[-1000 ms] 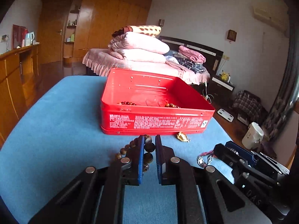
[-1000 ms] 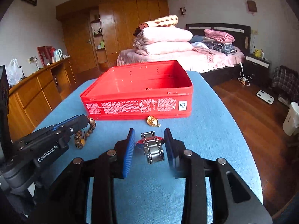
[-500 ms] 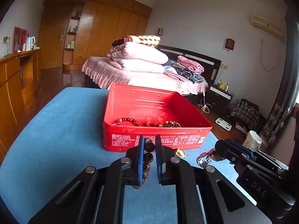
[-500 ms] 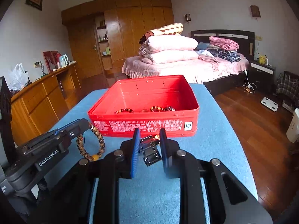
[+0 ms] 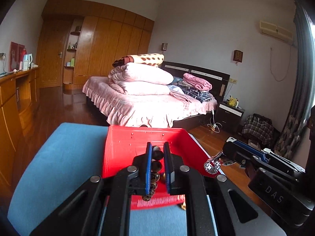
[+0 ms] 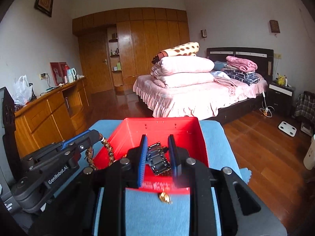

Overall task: Organize jewelry
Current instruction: 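Carry the watch and wooden bracelet over the red tin and open both tools, then withdraw from the tin and move the right tool to the gold pendant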

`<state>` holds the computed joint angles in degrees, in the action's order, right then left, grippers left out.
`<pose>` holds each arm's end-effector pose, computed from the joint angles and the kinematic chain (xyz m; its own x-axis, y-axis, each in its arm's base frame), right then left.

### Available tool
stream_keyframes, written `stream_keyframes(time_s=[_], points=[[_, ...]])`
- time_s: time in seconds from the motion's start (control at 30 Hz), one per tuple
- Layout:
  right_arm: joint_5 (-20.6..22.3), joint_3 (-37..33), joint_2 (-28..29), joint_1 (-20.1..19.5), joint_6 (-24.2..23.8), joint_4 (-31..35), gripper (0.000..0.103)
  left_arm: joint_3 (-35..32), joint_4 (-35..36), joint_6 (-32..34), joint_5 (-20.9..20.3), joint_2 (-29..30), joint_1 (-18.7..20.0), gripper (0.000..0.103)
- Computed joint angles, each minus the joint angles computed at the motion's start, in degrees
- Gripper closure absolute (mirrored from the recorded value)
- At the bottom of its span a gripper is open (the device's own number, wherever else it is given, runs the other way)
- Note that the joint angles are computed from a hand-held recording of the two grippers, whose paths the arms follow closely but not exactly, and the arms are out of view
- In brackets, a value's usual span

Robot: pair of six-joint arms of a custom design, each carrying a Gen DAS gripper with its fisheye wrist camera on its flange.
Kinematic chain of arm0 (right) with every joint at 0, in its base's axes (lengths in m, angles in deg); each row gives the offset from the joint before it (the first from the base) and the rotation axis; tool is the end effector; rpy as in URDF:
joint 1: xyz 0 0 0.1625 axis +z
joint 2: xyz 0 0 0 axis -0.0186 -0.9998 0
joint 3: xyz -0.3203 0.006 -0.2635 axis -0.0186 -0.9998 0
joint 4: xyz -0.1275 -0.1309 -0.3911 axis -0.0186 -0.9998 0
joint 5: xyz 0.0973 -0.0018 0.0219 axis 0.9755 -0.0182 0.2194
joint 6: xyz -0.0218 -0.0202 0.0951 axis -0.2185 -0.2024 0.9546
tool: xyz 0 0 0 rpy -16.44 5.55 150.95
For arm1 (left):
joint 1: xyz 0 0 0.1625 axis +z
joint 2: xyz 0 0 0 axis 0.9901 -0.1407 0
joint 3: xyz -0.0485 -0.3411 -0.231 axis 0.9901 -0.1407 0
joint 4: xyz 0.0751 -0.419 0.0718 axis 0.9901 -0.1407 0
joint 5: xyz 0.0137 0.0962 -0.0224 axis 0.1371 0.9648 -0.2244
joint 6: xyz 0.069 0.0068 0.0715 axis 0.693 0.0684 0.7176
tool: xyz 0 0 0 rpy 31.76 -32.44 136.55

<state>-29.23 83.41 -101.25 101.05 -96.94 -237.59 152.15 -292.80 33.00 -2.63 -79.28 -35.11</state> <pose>0.2000 -0.5385 0.2392 -0.7573 -0.1840 0.6266 -0.6366 0.4224 -0.6452 -0.2668 -0.5722 0.1263 -0.8019 0.2408 -0.5467 0.5954 0.3979 -0.6980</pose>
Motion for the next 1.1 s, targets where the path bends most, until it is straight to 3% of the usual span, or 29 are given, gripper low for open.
stream_keyframes(time_s=[0.5, 0.57, 0.67, 0.9, 1.1], points=[[-0.21, -15.23, 8.55, -3.60, 1.73, 10.29, 0.081, -15.09, 10.68, 1.68, -1.09, 8.16, 5.83, 0.091], [-0.52, -15.98, 9.41, -3.87, 2.19, 10.63, 0.079, -15.69, 11.34, 1.56, -1.00, 8.55, 6.32, 0.080], [-0.91, -16.00, 10.43, -3.88, 1.13, 8.17, 0.067, -15.81, 9.94, 2.45, -0.77, 8.95, 6.55, 0.064], [0.42, -13.26, 8.99, -4.36, 1.36, 5.50, 0.067, -13.33, 6.36, 4.00, -0.23, 7.59, 5.76, 0.057], [3.83, -5.75, 5.35, -5.37, 2.05, 2.10, 0.067, -8.80, 1.34, 5.49, 2.06, 5.38, 4.08, 0.051]])
